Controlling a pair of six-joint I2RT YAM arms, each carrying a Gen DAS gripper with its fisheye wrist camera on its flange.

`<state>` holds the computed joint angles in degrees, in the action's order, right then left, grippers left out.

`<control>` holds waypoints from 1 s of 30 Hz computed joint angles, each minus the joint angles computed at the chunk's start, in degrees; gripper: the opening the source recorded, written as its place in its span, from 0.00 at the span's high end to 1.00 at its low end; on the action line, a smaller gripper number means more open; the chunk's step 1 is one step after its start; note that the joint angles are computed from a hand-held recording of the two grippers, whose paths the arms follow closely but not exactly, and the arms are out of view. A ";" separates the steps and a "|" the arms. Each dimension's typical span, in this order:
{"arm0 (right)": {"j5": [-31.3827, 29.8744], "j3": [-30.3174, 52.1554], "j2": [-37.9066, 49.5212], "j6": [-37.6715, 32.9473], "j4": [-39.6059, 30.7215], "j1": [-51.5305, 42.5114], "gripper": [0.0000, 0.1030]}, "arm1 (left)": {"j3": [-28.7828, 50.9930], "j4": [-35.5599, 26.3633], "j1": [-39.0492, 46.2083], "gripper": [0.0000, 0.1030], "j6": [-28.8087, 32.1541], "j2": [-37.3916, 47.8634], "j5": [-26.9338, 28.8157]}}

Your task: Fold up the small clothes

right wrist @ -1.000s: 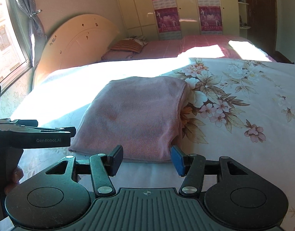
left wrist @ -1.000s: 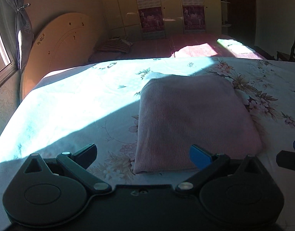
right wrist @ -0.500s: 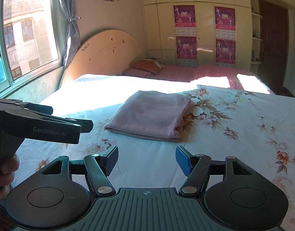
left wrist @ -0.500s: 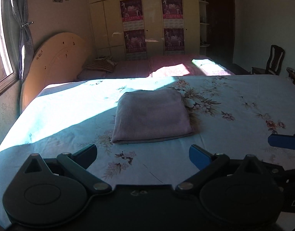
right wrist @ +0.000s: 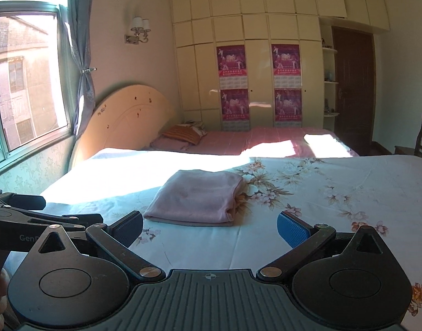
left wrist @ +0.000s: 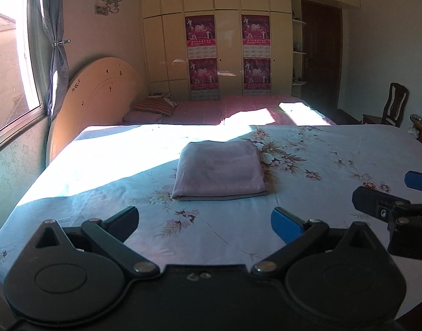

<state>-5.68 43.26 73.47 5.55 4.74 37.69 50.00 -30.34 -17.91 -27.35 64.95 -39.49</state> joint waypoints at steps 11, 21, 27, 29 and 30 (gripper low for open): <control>1.26 -1.11 -0.91 0.80 0.51 1.37 0.01 | 0.01 -5.27 -0.93 0.01 -3.84 -4.40 -3.03; -0.08 -1.71 -1.31 0.89 1.06 0.46 0.01 | 0.00 -5.08 -1.29 0.01 -4.60 -3.92 -3.47; -0.28 -1.62 -1.33 0.61 0.94 0.43 0.01 | -0.32 -5.20 -1.63 0.01 -4.92 -3.95 -3.80; -0.64 -1.51 -1.28 0.64 0.74 0.22 0.01 | -0.35 -5.30 -1.65 0.01 -4.98 -4.02 -3.80; -0.60 -1.55 -1.30 0.68 0.75 0.17 0.01 | -0.37 -5.36 -1.72 0.01 -5.06 -4.03 -3.89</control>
<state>-6.28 41.71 72.17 6.23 5.49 37.86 49.62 -35.70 -19.64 -32.42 60.92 -43.39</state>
